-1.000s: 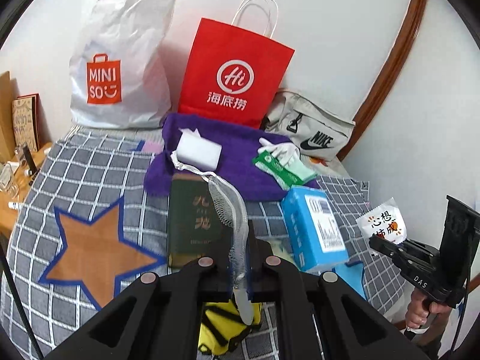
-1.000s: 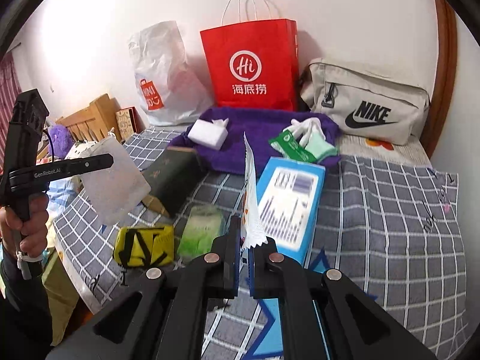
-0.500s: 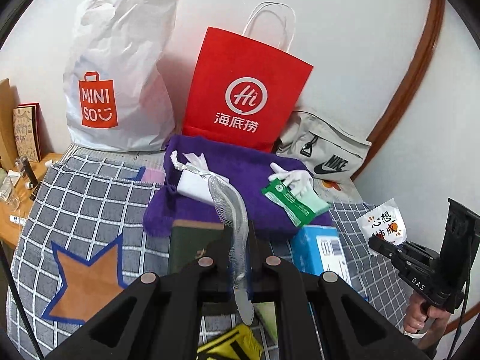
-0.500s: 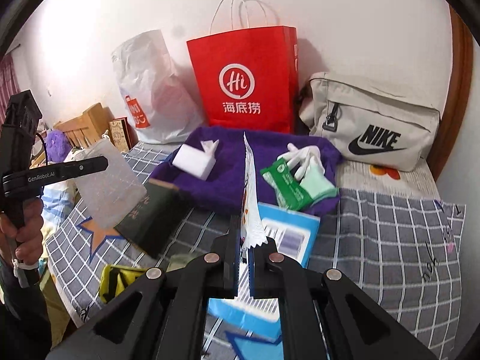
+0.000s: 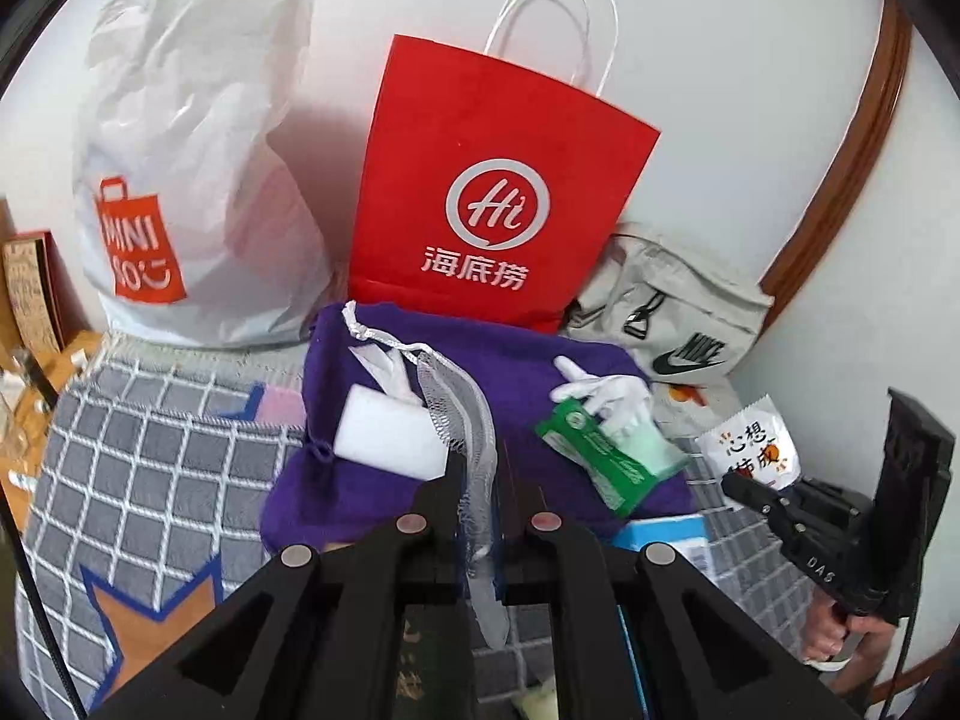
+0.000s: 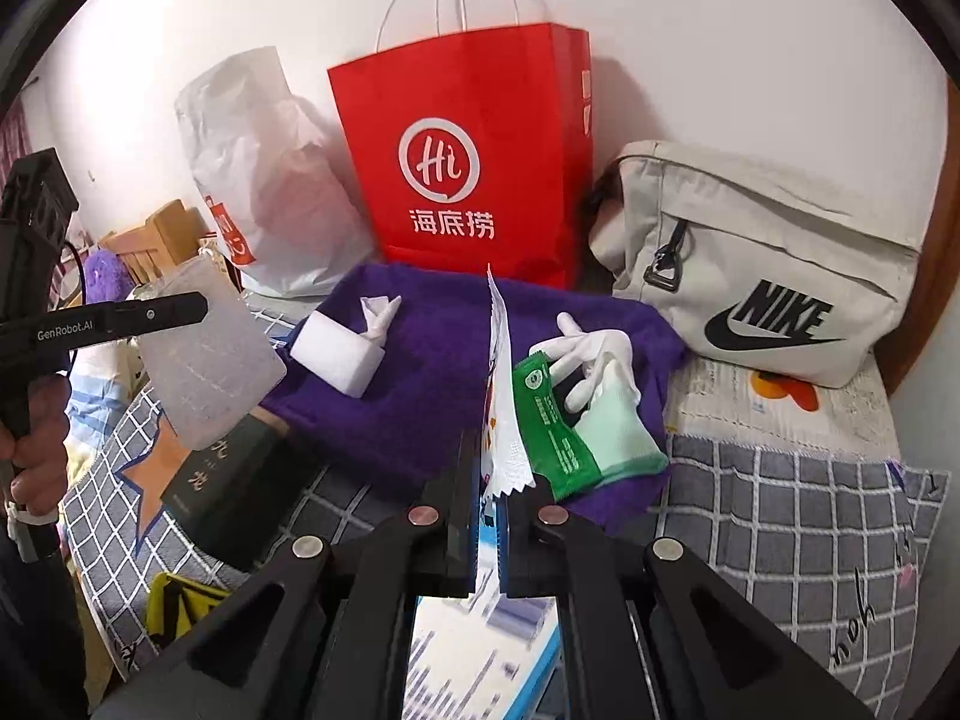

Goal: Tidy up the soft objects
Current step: 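Carry the mesh bag in left gripper and packet in right toward the towel, then release the mesh bag on the towel with left gripper while right releases the packet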

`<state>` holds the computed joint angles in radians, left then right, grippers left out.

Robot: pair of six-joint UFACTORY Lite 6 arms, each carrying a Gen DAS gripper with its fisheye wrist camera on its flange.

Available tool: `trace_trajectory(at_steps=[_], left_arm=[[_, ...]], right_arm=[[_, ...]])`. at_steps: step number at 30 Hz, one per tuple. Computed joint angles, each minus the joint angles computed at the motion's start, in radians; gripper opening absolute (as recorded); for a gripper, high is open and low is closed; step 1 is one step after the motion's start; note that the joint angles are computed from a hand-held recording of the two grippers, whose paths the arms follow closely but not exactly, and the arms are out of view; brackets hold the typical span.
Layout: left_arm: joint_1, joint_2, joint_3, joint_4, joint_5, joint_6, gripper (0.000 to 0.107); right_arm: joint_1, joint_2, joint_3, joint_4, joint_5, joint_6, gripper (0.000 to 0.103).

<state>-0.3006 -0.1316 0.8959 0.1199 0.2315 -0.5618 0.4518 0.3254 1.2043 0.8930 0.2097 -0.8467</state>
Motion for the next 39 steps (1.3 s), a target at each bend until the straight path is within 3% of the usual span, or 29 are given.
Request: trace_trajectory(at_steps=[2,9,13,20,27,39], left_arm=[[0.004,0.056,0.039,-0.018,-0.012,0.023,0.006],[0.051,0.209,0.149,-0.377,-0.031,0.398,0.006],[0.049,0.314,0.238,-0.385,-0.036,0.429,0.006],[0.082,0.526,0.459,-0.760,0.031,0.793,0.006],[0.103,0.720,0.642,-0.693,0.083,0.722,0.006],[0.122,0.868,0.791,-0.628,0.145,0.655,0.007]], right_arm=[[-0.004,0.059,0.057,0.013,0.015,-0.020,0.004],[-0.004,0.258,0.257,-0.035,0.068,0.022,0.004],[-0.003,0.359,0.361,-0.098,0.107,0.068,0.004],[-0.015,0.481,0.500,-0.186,0.176,0.129,0.004],[-0.036,0.602,0.630,-0.210,0.254,0.150,0.004],[-0.043,0.750,0.829,-0.291,0.354,0.229,0.005]])
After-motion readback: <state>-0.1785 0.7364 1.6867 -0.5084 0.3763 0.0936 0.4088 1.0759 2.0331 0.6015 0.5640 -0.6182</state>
